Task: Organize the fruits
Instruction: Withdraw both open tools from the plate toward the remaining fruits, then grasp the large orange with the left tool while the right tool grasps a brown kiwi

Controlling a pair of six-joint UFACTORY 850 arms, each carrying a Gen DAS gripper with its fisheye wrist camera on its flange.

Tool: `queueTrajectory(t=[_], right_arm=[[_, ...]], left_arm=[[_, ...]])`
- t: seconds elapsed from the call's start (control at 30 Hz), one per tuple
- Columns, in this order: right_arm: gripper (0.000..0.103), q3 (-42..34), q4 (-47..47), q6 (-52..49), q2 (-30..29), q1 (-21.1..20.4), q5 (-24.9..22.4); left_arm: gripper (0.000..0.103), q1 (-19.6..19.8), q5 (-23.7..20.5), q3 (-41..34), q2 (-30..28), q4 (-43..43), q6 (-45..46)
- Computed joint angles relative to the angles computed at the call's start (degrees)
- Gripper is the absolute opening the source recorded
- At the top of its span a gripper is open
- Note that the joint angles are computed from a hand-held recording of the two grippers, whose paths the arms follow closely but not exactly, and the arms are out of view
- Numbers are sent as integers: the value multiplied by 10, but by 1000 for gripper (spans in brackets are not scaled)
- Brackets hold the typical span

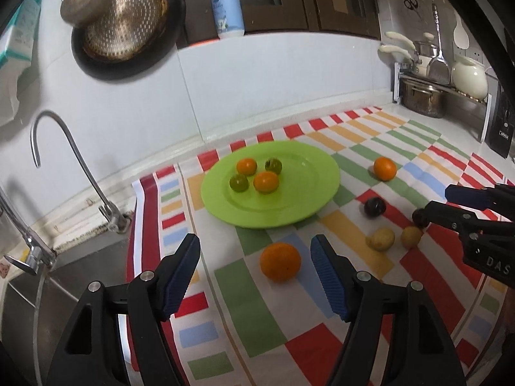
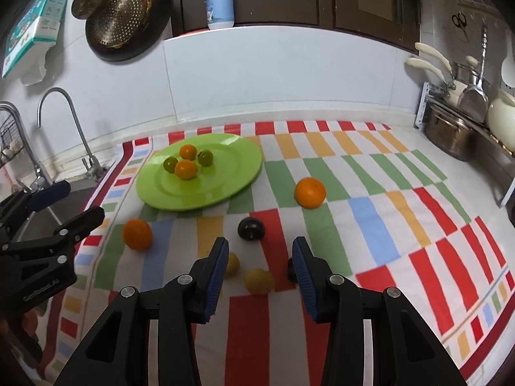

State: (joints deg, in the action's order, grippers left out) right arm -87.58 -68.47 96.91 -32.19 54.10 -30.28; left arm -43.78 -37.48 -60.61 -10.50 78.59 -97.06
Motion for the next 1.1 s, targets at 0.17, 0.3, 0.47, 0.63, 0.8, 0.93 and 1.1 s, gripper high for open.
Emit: queueTrajectory(t=[0.17, 0.3, 0.47, 0.63, 0.8, 0.93, 1.1], right_arm=[[42, -11, 55, -51, -14, 6, -1], [42, -18, 99, -78, -23, 2, -1], [42, -27, 147, -108, -35, -5, 3], [42, -39, 182, -138, -48, -10, 2], [42, -50, 200, -157, -57, -14, 1], [42, -56, 215, -172, -64, -19, 2], [41, -61, 212, -178, -68, -20, 0]], left_arm=[[71, 15, 33, 3, -8, -36, 32], [71, 23, 55, -3, -21, -60, 61], [71, 32, 77, -10, -34, -78, 84], [70, 41, 94, -15, -43, -96, 102], [69, 49, 109, -24, -54, -118, 125], [62, 53, 120, -30, -61, -129, 138], [48, 56, 132, -36, -71, -139, 152]])
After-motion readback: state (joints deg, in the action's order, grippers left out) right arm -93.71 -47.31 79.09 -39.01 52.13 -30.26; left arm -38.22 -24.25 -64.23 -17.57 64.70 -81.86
